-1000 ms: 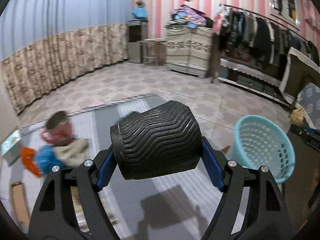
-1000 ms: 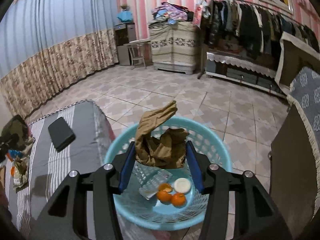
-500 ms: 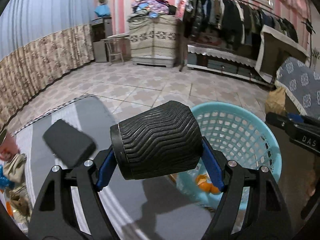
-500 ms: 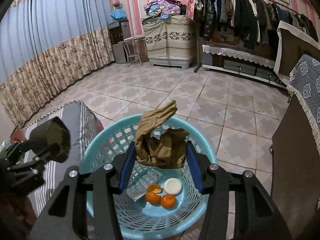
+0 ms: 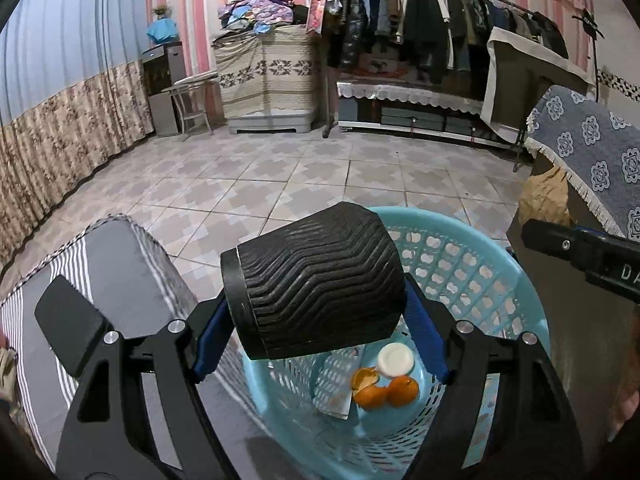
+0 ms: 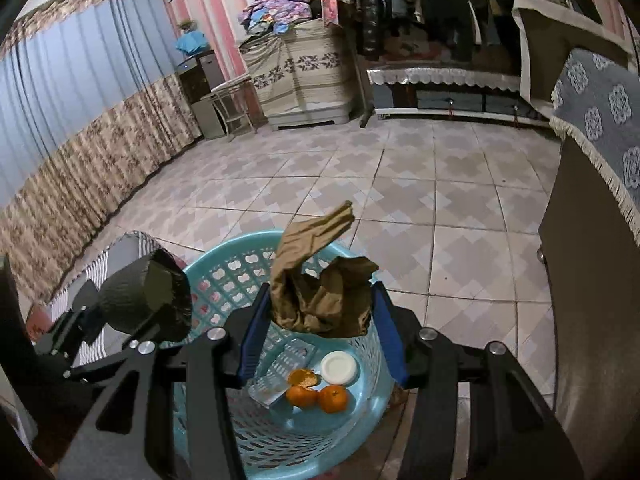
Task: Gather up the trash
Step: 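Open the left tool to drop the cylinder while the right tool releases the paper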
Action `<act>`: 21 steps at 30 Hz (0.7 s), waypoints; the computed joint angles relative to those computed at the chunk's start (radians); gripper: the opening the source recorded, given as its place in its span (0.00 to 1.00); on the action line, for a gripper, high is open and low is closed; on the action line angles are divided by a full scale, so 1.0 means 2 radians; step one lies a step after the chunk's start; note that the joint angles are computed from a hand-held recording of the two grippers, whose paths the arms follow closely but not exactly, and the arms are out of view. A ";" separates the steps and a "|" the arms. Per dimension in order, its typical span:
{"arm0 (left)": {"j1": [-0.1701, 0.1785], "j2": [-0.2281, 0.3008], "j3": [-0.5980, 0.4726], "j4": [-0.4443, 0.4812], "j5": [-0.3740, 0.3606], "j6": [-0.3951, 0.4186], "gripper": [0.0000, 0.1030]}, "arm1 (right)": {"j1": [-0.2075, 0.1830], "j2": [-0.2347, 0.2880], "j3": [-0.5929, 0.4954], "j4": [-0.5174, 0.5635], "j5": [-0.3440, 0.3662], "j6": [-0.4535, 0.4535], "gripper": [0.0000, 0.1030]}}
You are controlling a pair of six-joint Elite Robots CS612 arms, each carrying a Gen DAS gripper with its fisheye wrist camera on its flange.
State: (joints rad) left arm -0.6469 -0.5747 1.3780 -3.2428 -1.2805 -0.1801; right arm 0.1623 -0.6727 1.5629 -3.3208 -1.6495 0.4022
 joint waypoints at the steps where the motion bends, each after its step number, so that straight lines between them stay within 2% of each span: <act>1: 0.000 0.000 -0.001 0.002 -0.001 0.002 0.74 | 0.001 0.000 -0.001 0.001 -0.002 -0.001 0.48; 2: -0.001 0.000 -0.002 0.002 0.002 0.004 0.75 | 0.001 0.001 -0.001 0.002 -0.003 -0.002 0.48; 4: -0.003 -0.001 -0.002 0.001 0.015 0.008 0.88 | 0.000 0.000 -0.001 0.000 0.001 -0.001 0.48; 5: -0.004 -0.001 0.000 -0.004 0.023 0.007 0.90 | 0.000 0.001 -0.001 -0.001 0.002 -0.002 0.48; 13: 0.005 -0.019 0.024 -0.012 0.043 -0.026 0.91 | 0.002 0.004 -0.007 0.007 0.000 -0.007 0.48; 21: 0.018 -0.045 0.070 -0.045 0.074 -0.056 0.94 | 0.012 0.014 -0.026 0.023 -0.003 -0.028 0.49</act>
